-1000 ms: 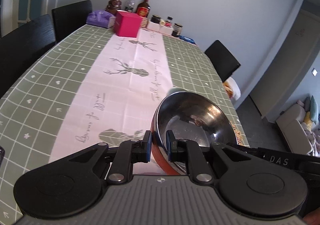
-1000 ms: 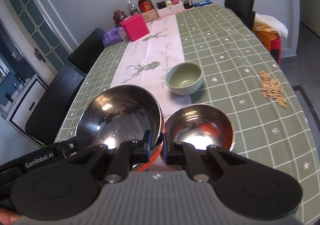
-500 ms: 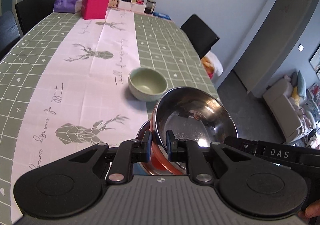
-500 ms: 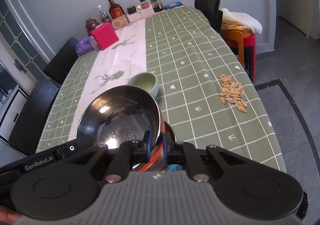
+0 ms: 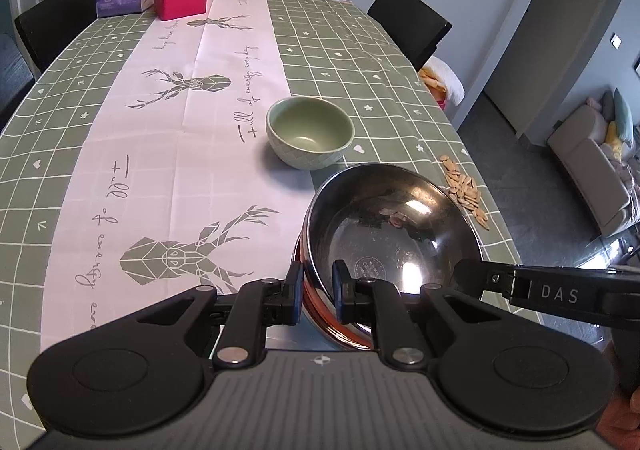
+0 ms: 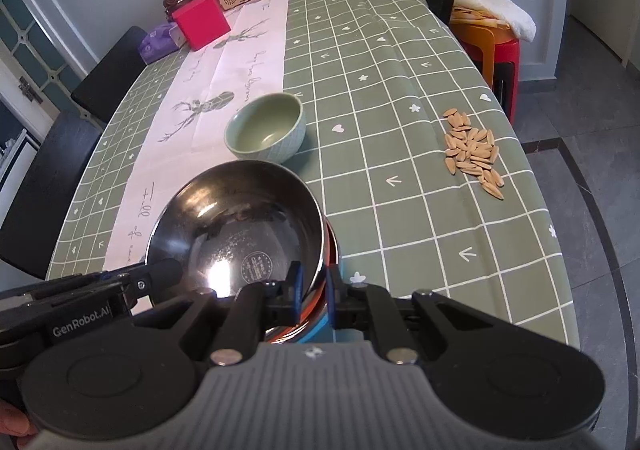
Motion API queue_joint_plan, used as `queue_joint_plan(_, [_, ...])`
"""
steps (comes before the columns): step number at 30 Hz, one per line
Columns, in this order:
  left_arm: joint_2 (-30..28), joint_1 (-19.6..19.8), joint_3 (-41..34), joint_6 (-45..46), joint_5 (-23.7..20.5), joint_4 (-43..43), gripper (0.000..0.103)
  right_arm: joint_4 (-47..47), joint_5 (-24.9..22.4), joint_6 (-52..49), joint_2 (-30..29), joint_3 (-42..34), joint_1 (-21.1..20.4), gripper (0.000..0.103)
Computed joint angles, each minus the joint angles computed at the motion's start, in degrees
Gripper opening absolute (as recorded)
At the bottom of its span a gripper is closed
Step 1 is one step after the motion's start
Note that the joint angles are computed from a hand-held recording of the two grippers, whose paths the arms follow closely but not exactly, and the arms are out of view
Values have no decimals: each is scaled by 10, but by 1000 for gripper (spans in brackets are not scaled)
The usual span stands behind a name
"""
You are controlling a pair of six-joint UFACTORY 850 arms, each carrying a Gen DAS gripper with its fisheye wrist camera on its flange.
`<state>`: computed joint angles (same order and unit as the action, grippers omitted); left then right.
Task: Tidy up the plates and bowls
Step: 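Lift the orange bowl with both tools and carry it toward the blue bowl, then lower the orange bowl into the blue bowl and open both tools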
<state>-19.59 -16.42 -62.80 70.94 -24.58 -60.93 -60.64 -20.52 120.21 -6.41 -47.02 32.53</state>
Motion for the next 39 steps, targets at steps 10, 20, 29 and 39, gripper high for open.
queue_joint_plan(10, [-8, -6, -4, -27, 5, 51, 17, 26, 8, -35, -12, -3, -4, 9])
queue_joint_plan(20, [-14, -3, -12, -43, -7, 73, 19, 40, 16, -58, -13, -3, -9, 9])
queue_joint_plan(29, [-5, 8, -10, -2, -24, 33, 19, 45, 23, -71, -13, -2, -13, 9])
queue_joint_plan(39, [-4, 35, -9, 86, -54, -95, 19, 16, -10, -64, 0, 0, -2, 26])
